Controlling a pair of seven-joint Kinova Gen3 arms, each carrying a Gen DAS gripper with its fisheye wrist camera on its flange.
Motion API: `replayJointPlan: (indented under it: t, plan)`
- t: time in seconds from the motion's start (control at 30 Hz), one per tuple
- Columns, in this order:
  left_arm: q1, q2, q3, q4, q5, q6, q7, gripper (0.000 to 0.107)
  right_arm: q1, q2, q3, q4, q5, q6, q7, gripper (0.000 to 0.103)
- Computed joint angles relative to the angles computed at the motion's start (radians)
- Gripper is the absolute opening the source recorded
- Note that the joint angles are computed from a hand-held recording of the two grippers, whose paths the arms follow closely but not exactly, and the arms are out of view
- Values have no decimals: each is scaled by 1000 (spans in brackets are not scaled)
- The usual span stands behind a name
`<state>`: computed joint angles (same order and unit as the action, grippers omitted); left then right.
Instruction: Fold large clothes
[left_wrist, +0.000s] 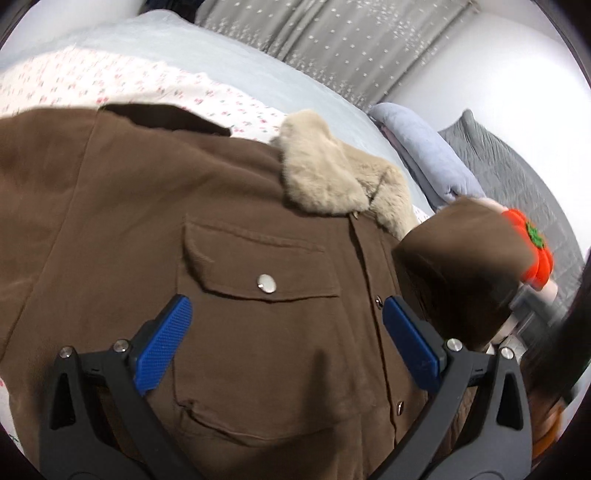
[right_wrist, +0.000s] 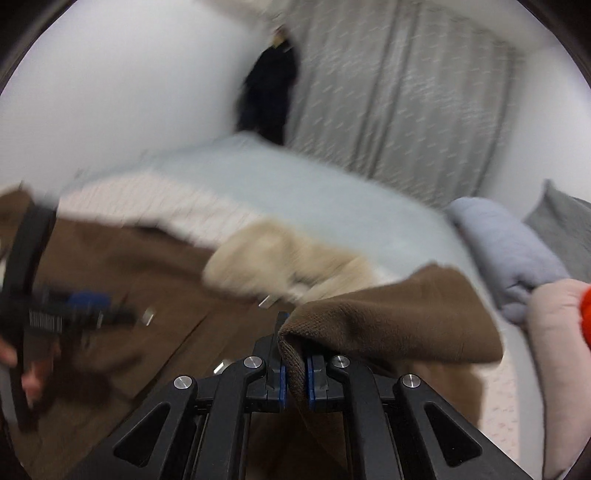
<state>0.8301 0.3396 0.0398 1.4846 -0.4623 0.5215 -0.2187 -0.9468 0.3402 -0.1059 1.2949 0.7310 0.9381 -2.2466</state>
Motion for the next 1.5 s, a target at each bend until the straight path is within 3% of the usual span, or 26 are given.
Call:
replayJointPlan:
  t: [0.07,0.17,0.33,0.4,0.5,0.57,0.63,0.67,0.73,0.8,0.83,0.87,0.93,1.07,1.13,1.2,1.27,1.3,1.33,1.37,1.43,1.5]
  plan:
    - [6,0,-9,5,-7,0,14,103,32,40,-51,6,-57,15,34,10]
    - [16,1,-20,1,-7,11,19,103,117,94,-176,6,-75,57,46,21]
    - [89,13,-119,-51,144,44,-152,103,323,23,-339,49,-223,-26,48,29]
    - [52,12,-84,-65,197,34,-227,103,405,-57,-379,114,-274,-103,62,42]
    - [-86,27,53,-85,306,-1,-349,103,464,-170,-353,203,-329,-188,54,61]
    - [-169,53,135,-120,382,-1,-430,103,532,-220,-365,221,-362,-187,42,66]
    - [-197,102,152,-200,450,64,-502,102,576,-256,-377,240,-343,-165,-1,68]
    - [-204,130,158,-244,466,105,-517,100,593,-274,-372,250,-334,-154,-19,68]
    - [-217,188,183,-333,463,181,-525,84,629,-305,-360,269,-321,-136,-57,69]
    - [-158,236,133,-424,403,262,-480,46,677,-338,-351,293,-339,-140,-80,73]
    - [-112,251,89,-462,363,295,-465,35,710,-359,-340,310,-365,-150,-80,74]
    - [-75,257,58,-487,326,313,-464,9,738,-369,-322,320,-401,-175,-66,75]
    - [-36,235,40,-489,270,298,-434,10,767,-400,-255,354,-483,-210,-11,76]
    - [113,134,-93,-377,117,172,-317,10,693,-364,-78,340,-614,-237,86,76]
    - [146,131,-136,-366,101,182,-283,10,665,-313,1,310,-695,-238,143,76]
    - [133,157,-140,-391,144,237,-300,10,700,-239,11,272,-776,-241,177,76]
    - [113,177,-127,-396,165,260,-305,10,764,-172,-28,228,-846,-219,167,75]
    - [115,189,-129,-401,161,268,-300,10,773,-139,-33,216,-859,-222,148,63]
    - [120,190,-132,-393,154,267,-291,10,763,-114,-26,212,-857,-239,129,50]
    - [132,191,-144,-381,148,255,-282,10,734,-104,-7,223,-838,-269,114,15]
    - [155,171,-158,-325,100,198,-240,9,643,-126,66,226,-763,-310,124,8]
    - [128,169,-122,-291,77,151,-220,10,551,-97,156,212,-681,-286,111,7]
